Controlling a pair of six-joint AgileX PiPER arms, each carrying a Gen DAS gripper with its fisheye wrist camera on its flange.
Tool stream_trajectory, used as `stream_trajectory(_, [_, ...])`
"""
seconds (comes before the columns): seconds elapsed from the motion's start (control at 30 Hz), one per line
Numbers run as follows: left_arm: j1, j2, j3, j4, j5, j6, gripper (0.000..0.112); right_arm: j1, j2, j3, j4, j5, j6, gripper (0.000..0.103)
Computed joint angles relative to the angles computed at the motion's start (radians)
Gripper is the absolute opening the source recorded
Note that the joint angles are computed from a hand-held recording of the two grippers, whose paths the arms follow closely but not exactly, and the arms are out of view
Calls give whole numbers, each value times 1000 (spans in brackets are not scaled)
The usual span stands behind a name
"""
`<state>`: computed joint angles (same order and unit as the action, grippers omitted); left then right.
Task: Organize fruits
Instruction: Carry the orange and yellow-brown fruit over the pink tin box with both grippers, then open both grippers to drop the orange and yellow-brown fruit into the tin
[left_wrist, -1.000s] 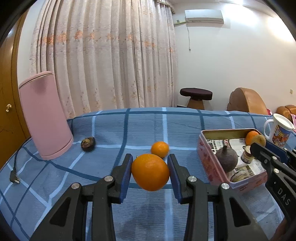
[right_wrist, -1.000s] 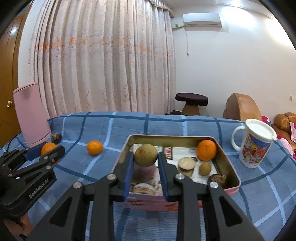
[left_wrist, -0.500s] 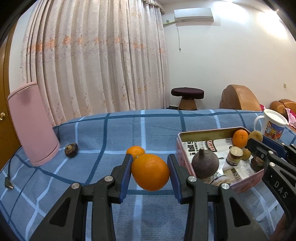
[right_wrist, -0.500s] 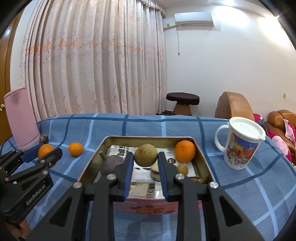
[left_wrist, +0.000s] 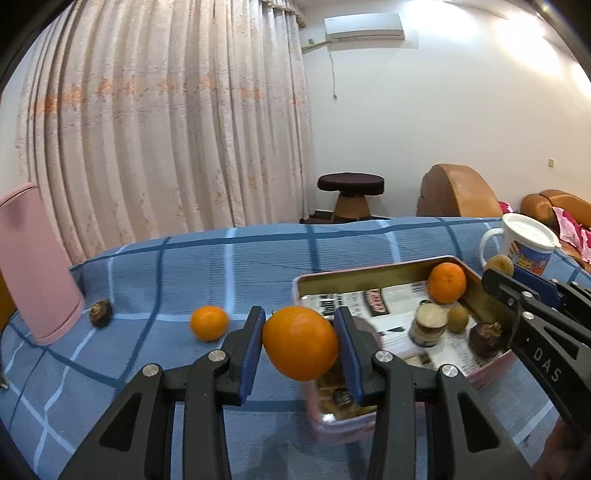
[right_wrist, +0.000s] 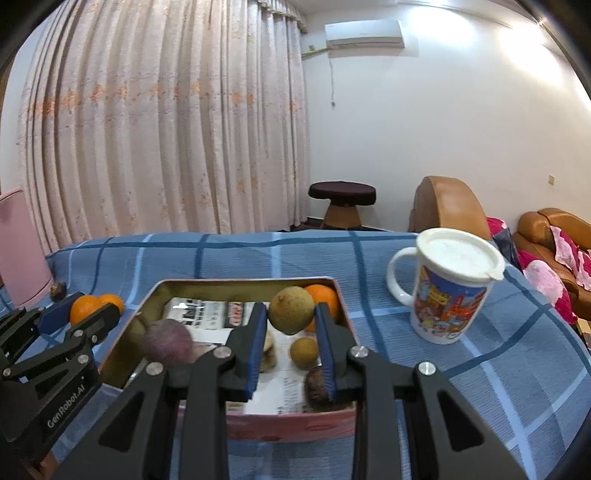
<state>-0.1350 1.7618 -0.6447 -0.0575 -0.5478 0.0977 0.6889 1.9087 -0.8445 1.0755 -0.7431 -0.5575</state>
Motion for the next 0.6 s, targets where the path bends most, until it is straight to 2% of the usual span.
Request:
stream_trajectory(0.23, [-61,51,-95,-7,73,-28,41,-81,-2,-8,-35,44,36,29])
stream_trajectory(0.5, [-102,103,-202,7,176,-43,41,-140,20,-62,-54,142,25,30])
stream_trajectory(0.6, [-100,121,-238,55,223,-88,41,-166,29,-81,-87,200,39,30])
